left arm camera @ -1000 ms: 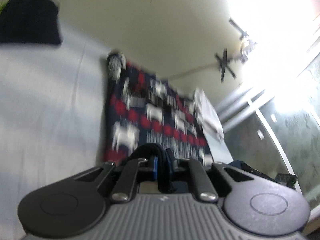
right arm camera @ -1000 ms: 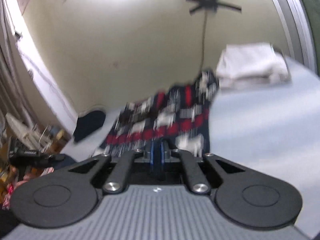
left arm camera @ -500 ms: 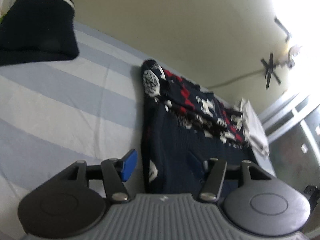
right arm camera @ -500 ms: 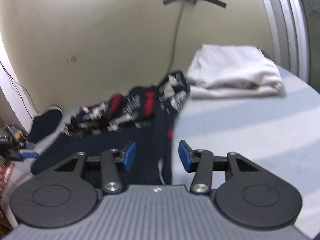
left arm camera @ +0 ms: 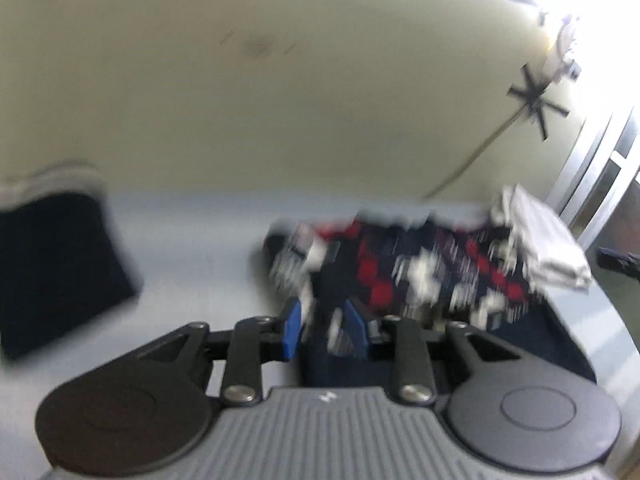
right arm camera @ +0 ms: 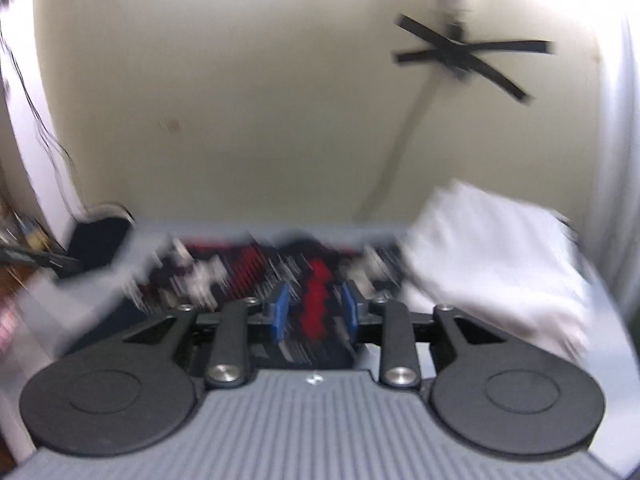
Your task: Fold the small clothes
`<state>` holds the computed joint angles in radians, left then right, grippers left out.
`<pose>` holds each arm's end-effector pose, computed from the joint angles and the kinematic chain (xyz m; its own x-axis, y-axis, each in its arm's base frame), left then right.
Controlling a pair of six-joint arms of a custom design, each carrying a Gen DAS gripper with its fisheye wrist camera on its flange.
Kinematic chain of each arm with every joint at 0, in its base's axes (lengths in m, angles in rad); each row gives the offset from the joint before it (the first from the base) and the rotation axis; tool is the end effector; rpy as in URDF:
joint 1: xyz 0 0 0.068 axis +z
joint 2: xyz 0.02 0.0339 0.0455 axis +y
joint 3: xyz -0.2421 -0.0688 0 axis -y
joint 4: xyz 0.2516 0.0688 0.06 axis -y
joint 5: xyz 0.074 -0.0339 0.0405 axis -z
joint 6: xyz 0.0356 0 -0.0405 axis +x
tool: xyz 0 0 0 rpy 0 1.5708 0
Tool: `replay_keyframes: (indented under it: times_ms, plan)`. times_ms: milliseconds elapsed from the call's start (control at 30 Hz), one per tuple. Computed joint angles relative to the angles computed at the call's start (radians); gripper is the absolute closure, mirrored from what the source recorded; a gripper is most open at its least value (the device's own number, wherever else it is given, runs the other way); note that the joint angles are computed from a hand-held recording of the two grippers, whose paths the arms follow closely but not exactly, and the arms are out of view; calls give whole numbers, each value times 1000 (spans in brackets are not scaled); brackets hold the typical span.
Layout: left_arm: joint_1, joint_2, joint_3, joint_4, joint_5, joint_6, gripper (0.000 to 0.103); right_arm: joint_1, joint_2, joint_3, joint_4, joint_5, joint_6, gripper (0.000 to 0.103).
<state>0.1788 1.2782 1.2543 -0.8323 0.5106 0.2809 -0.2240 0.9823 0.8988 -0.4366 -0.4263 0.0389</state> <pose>0.2707 0.0313 0.3199 -0.6698 0.1247 -0.7320 0.3598 0.9169 -0.1730 0.2311 -0.0376 0.3008 -0.4899 0.1479 -0.8591 -0.1287 0.9624 0.2391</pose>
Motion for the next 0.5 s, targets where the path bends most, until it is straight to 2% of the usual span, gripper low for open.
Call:
replay_keyframes:
  times_ms: [67,167,233,300,333,400,433,467,500]
  plan:
    - [-124,141,125,57,-92,-72,59,19,223,148,67,-51,61,61]
    - [-267,391,342,60,-236,-150,58,83,525,367,112,-7,145,58]
    - [-324,555,488,39,-293,-178,57,124,677,480,118,47,158,50]
    - [-360,682,594,29,-370,-172,40,159,819,598,91,84,118,42]
    - [-371,748,651,20,-403,-175,36,173,869,642,77,102,95,39]
    - [-373,867,771,-22,-408,-186,17,190,970,734,43,120,51,34]
    - [-371,908,811,-41,-393,-192,12,194,1013,774,25,113,30,28]
    - [-364,936,831,-48,-369,-195,10,197,1053,812,10,110,7,26]
    - [-357,947,828,-44,-344,-194,15,201,1085,839,2,114,-13,23]
